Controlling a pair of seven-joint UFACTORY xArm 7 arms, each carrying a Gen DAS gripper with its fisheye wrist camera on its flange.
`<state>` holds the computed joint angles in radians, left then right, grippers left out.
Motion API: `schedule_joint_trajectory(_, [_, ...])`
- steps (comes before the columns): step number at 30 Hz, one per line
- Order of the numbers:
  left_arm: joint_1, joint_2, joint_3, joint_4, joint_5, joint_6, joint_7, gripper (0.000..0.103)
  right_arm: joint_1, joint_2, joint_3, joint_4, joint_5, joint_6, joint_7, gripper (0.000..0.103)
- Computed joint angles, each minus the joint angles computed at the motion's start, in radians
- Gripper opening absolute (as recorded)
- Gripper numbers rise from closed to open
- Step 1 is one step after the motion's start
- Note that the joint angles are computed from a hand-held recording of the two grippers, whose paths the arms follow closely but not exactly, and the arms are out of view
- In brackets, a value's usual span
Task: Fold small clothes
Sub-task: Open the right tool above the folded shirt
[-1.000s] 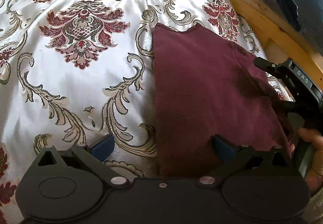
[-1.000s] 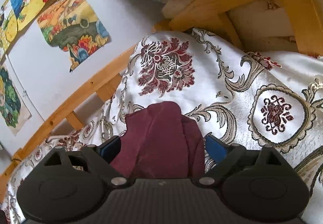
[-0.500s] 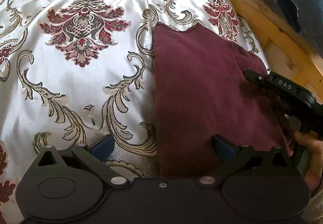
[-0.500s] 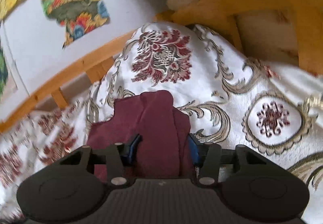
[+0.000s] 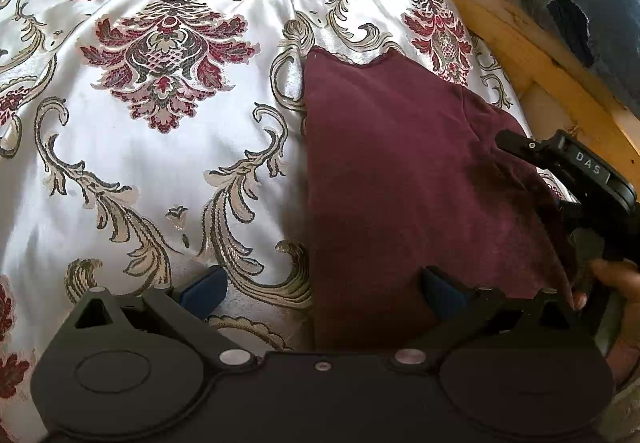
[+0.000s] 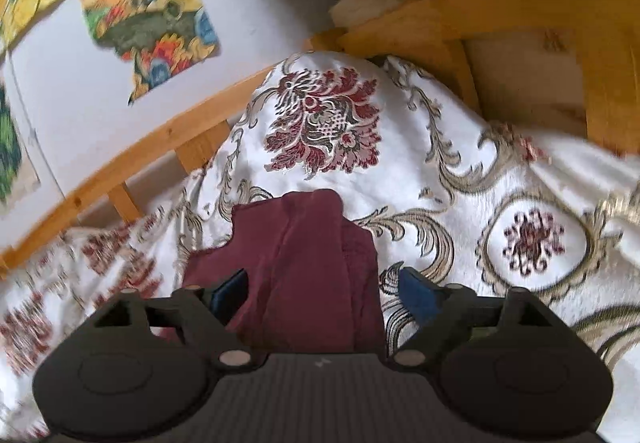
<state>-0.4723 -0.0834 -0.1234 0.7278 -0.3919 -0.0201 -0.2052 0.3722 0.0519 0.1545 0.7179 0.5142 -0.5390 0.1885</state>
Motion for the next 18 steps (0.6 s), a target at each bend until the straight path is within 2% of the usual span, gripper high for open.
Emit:
schedule_joint_trajectory(1, [-0.003, 0.000, 0.002, -0.001, -0.005, -0.002, 0.004, 0.102, -0.033, 0.001, 0.012, -0.010, -0.062, -0.005, 0.067, 0.089])
schedule_joint_trajectory(2, [-0.002, 0.000, 0.001, -0.001, -0.003, -0.003, 0.002, 0.102, -0.024, 0.002, -0.006, -0.013, -0.085, -0.008, 0.092, 0.089])
schedule_joint_trajectory(7, [-0.013, -0.001, 0.008, -0.007, -0.011, -0.016, 0.005, 0.102, -0.017, 0.010, -0.008, -0.003, -0.063, 0.001, 0.065, 0.087])
schedule_joint_trajectory(9, [-0.033, -0.002, 0.023, -0.009, -0.038, -0.022, 0.028, 0.102, -0.043, 0.010, -0.010, -0.019, -0.158, -0.014, 0.165, 0.084])
schedule_joint_trajectory(11, [-0.054, -0.002, 0.038, -0.009, -0.070, -0.026, 0.056, 0.102, -0.065, 0.010, -0.013, -0.030, -0.231, -0.030, 0.253, 0.076])
schedule_joint_trajectory(12, [-0.052, -0.002, 0.037, -0.009, -0.071, -0.026, 0.057, 0.102, -0.066, 0.008, -0.015, -0.033, -0.232, -0.030, 0.261, 0.073])
schedule_joint_trajectory(14, [-0.072, -0.003, 0.052, -0.009, -0.107, -0.025, 0.090, 0.102, -0.058, 0.005, -0.016, -0.030, -0.197, -0.013, 0.230, 0.060])
schedule_joint_trajectory(15, [-0.080, -0.004, 0.057, -0.008, -0.123, -0.025, 0.105, 0.102, -0.052, 0.005, -0.016, -0.029, -0.179, -0.009, 0.209, 0.060])
schedule_joint_trajectory(18, [-0.102, -0.005, 0.072, -0.006, -0.179, -0.025, 0.157, 0.102, -0.044, 0.002, -0.013, -0.027, -0.164, 0.001, 0.180, 0.048])
